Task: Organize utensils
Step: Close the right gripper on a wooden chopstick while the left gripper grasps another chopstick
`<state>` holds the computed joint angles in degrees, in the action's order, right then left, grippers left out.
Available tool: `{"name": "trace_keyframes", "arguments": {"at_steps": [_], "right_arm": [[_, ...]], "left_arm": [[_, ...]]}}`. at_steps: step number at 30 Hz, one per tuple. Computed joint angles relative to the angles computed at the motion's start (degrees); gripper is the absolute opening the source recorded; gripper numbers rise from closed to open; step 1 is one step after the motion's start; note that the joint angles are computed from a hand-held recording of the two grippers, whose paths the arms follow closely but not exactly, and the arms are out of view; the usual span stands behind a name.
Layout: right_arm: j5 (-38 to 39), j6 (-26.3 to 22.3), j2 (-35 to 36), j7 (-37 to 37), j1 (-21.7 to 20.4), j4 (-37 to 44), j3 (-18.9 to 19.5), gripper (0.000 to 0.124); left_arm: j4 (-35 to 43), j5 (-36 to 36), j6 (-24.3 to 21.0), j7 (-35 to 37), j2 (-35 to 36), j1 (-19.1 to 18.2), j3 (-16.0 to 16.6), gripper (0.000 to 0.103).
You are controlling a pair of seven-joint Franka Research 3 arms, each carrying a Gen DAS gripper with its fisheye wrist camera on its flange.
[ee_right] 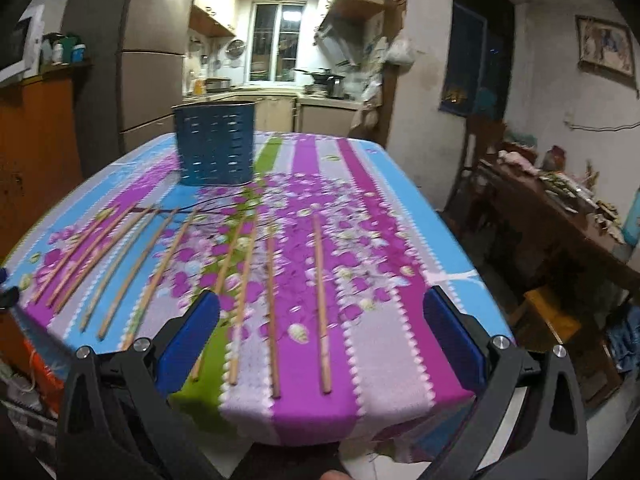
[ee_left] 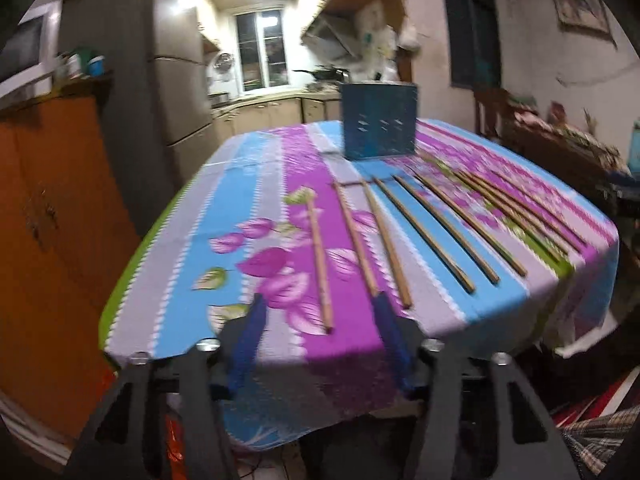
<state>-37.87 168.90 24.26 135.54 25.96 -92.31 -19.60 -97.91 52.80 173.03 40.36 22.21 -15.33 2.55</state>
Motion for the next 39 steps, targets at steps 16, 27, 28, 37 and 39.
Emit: {"name": "trace_keyframes", "arguments": {"at_steps": [16, 27, 28, 37, 39], "right_arm": [[17.6, 2.5, -1.9, -16.0, -4.4, -4.6, 6.5, 0.098], [30.3, 2.1, -2.7, -31.7, -10.1, -7.0, 14.4, 0.019], [33.6, 2.2, -2.8, -35.9, -11.7, -7.4, 16.7, 0.017], [38.2, 0.4, -1.2, -41.4, -10.2, -6.6, 15.4, 0.012], [39.1, -0.8, -0.4, -42.5, -10.5, -5.7, 15.6, 0.012]], "left_arm": [[2.4, -1.5, -2.8, 3.5, 3.2, 0.0, -0.8, 0.018], [3.5, 0.4, 0.8, 2.2, 5.1, -1.5, 2.0, 0.008], [3.5, 0.2, 1.2, 2.2, 5.1, -1.5, 2.1, 0.008], [3.2, 4.7, 1.5, -2.8, 4.9, -3.7, 4.6, 0.008], [3.3, 5.6, 1.0, -3.2, 4.8, -3.9, 4.7, 0.008]]}}
